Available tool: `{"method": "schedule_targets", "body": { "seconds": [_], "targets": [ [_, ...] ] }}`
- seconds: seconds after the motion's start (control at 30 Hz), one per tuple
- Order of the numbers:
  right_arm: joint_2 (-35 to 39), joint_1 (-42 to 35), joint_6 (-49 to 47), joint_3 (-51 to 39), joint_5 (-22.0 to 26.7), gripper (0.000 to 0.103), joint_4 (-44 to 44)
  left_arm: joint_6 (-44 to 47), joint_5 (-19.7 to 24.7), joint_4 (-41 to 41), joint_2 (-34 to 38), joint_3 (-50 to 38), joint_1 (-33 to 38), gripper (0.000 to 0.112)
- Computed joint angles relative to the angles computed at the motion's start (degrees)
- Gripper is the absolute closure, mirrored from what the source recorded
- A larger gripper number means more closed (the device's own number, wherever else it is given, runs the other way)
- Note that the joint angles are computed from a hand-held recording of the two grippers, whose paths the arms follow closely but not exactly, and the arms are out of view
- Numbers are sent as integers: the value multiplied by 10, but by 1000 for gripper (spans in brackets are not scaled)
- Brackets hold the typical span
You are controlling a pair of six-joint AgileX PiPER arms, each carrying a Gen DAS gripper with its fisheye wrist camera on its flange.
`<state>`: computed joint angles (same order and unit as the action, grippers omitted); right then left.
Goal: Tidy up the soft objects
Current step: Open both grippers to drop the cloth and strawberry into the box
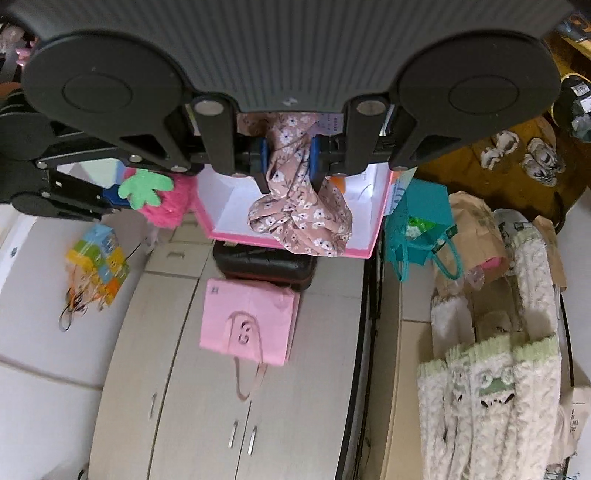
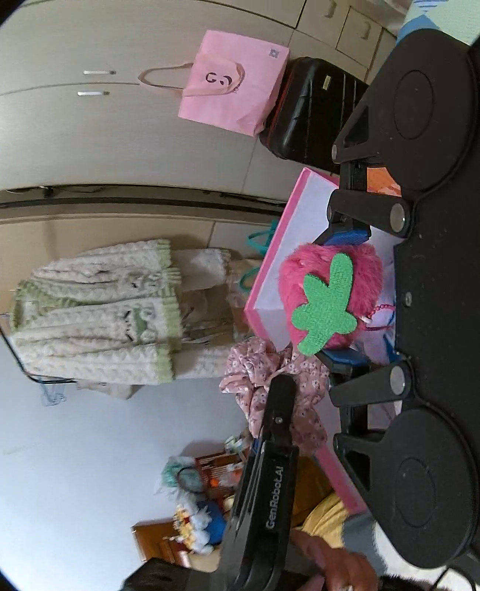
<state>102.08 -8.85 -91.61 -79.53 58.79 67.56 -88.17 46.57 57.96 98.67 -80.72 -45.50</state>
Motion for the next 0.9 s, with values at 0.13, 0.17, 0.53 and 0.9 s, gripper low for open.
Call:
{"method": "schedule_targets", "body": {
  "seconds": [0.13,0.17,0.53,0.9],
  "targets": [
    [30,31,-4,-22,-45,46,-7,49,2,-38,33,-27,29,93],
    [39,37,0,-32,-47,46,-16,69,-10,-62,39,-33,41,93],
    [111,96,46,-117,-118,35,-97,162,11,-138,95,-109,80,86],
    [1,-13,-73,66,-32,34,66,20,60,-5,12,2,-31,60]
  ]
}}
